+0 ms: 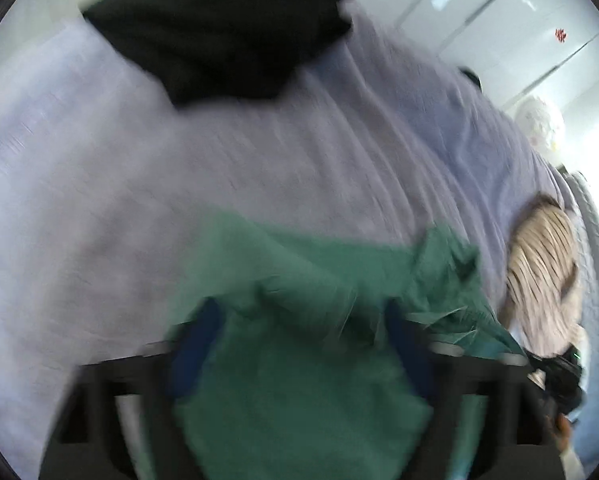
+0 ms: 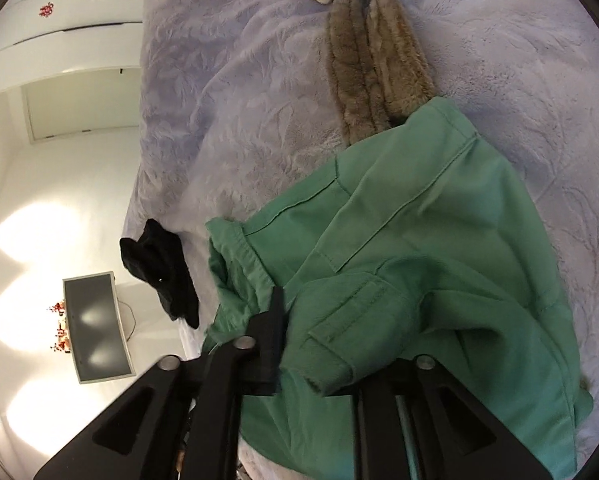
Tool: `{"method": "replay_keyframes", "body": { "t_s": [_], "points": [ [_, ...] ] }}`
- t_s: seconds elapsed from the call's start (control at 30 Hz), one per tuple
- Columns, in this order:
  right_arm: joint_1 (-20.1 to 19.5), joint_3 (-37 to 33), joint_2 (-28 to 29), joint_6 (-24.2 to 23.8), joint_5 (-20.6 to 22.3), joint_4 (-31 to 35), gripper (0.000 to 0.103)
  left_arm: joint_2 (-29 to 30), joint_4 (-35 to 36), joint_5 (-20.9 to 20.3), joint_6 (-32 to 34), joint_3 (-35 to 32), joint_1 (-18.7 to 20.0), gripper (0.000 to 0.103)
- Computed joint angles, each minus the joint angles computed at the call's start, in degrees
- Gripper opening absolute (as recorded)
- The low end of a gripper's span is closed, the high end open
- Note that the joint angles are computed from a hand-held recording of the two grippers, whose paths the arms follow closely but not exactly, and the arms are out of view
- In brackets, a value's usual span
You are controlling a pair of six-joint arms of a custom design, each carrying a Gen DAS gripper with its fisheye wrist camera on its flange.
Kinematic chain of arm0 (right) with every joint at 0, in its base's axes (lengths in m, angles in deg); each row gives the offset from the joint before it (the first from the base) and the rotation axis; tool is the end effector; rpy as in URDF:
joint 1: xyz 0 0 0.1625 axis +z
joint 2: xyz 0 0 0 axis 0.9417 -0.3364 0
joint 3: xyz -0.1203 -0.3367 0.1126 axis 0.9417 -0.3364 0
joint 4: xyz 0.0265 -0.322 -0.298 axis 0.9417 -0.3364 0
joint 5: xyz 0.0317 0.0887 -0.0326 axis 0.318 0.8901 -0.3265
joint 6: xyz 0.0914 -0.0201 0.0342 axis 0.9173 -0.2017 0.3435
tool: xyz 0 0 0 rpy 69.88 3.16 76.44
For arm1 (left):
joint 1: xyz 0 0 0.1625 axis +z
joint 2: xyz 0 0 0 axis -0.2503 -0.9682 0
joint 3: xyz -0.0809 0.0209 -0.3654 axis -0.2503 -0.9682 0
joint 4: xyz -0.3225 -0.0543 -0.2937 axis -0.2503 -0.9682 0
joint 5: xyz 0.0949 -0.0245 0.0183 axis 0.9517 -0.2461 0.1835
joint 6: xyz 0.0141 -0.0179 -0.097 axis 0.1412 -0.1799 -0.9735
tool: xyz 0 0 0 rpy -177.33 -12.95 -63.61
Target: Fold large clothes
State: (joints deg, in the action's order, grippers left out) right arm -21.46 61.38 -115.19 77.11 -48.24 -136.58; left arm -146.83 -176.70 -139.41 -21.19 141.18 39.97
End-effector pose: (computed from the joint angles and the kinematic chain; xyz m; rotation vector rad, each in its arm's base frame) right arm -0.0660 -0.3312 0.4675 0.9676 2.6747 -0.8707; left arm -0.4096 -0.4023 0.1539 0.0897 2.6964 -0.6226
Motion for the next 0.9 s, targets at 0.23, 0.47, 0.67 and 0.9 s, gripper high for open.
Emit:
{"method": "replay_keyframes", "body": {
  "t_s": [0.23, 0.47, 0.67, 0.9],
  "points": [
    [6.37, -2.05, -1.16, -3.26, -10.33, -5.44, 0.077, 0.21, 6.20, 1.50, 2.48, -1.87, -0.33, 0.089],
    [12.17, -0.76, 1.70, -6.46, -32.54, -4.23, 0.018, 0.86, 7.53, -2.00, 1.32, 0.50, -0.65, 0.089],
    [11.69, 2.57, 0.50, -5.33, -41.70, -10.85, 0.002, -3.59, 11.16, -2.60, 0.13, 3.19, -1.94, 0.089],
    [13.09, 3.17, -9.81, -3.93, -29.94, -0.57, 0.062, -12.04, 14.25, -7.59, 1.17, 8.47, -3.64, 0.089]
  ]
}}
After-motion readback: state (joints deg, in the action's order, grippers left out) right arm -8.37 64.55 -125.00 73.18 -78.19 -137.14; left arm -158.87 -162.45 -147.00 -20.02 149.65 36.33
